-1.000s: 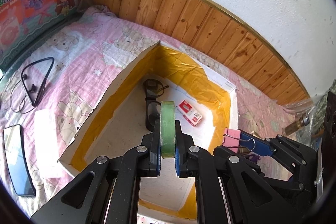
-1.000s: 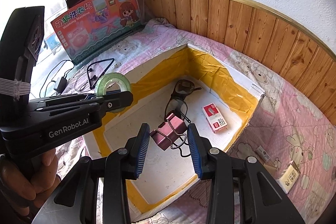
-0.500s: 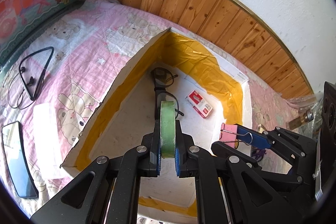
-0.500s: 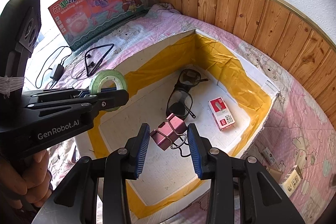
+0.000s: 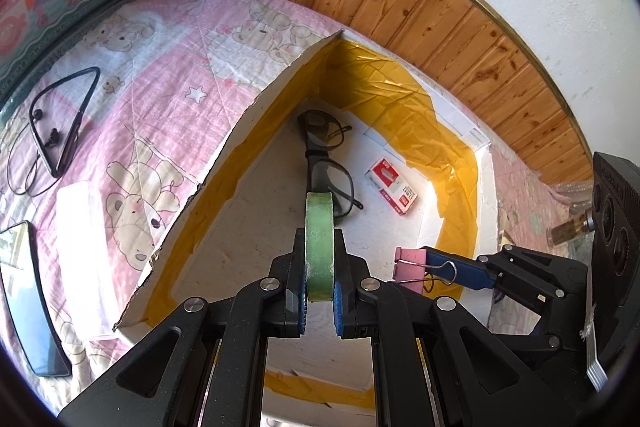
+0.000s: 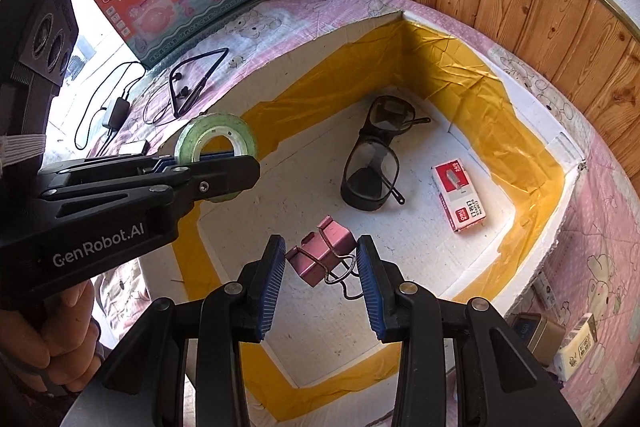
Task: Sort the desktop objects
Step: 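Open the left tool over the box to drop the tape while the right tool holds the clip above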
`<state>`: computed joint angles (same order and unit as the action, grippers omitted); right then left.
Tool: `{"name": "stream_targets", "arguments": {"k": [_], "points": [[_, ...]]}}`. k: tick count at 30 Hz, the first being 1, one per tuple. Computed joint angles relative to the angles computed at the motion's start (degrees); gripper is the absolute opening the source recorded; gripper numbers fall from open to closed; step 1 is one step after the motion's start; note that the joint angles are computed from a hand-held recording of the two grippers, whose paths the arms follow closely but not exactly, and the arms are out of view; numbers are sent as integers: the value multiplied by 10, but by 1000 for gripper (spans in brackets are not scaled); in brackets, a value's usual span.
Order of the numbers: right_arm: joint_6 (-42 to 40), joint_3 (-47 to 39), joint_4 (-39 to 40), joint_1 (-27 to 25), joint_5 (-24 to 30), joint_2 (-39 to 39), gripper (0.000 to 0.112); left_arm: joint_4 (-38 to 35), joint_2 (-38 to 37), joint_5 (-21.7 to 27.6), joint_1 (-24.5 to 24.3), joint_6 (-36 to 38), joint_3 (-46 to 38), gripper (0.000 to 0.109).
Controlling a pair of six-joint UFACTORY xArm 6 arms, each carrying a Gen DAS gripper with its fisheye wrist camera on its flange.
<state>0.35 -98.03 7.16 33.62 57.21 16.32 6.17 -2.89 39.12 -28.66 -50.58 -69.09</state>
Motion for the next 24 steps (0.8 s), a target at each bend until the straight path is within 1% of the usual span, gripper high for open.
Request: {"name": "stream_targets", "arguments": {"k": [7, 15, 24], "points": [[-6, -45, -11, 3, 46, 38, 38, 44, 27, 69, -13, -7, -39, 10], [-8, -85, -12, 3, 83, 70, 38, 43, 40, 91, -12, -2, -53, 10], [-7, -119, -22, 1, 118, 95, 38, 31, 46, 101, -9, -3, -58, 10]]}}
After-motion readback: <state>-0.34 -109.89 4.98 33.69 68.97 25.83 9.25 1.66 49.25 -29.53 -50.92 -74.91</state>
